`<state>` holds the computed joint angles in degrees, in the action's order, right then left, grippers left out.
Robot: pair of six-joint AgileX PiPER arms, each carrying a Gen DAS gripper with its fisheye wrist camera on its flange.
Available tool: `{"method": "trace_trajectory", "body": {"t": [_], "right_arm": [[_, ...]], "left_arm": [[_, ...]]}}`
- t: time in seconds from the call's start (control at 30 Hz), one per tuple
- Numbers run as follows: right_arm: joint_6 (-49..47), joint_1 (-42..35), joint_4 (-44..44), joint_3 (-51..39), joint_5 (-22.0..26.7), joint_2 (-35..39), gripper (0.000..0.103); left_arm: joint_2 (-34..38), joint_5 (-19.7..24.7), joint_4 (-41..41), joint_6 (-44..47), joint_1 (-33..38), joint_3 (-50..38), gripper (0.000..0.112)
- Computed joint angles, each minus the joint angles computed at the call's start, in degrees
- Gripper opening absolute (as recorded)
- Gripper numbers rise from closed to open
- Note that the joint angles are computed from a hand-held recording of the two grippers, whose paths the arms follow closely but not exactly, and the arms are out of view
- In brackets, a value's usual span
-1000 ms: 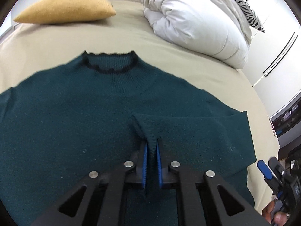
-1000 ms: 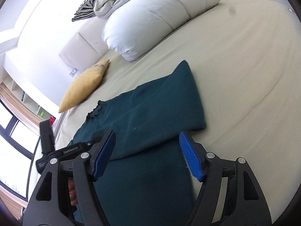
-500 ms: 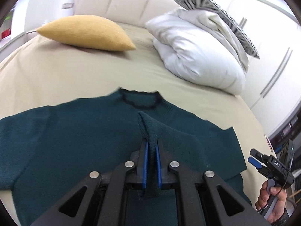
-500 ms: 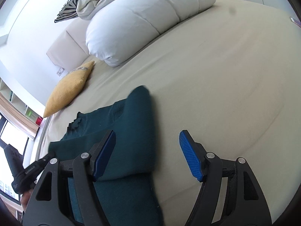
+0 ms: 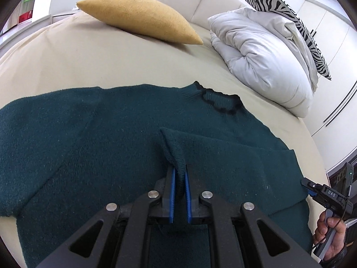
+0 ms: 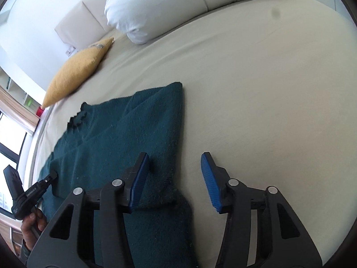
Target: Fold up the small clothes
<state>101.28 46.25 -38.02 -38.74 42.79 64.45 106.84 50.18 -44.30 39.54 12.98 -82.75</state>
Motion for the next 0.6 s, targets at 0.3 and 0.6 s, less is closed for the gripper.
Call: {"method": "trace_trajectory", "body": {"t": [0.3, 0.6], "right_arm": [[-9.56, 3.19, 3.41, -8.17, 9.47, 6.44, 0.006], [0.16, 2.93, -1.39, 2.8, 4.81, -1.46, 0.002]], "left_arm": [[-1.91, 0.74, -1.97, 1.42, 0.27, 1.06, 0.009], [-0.09, -2.43, -4.59, 4.74, -1.11, 4.05, 0.009]]}}
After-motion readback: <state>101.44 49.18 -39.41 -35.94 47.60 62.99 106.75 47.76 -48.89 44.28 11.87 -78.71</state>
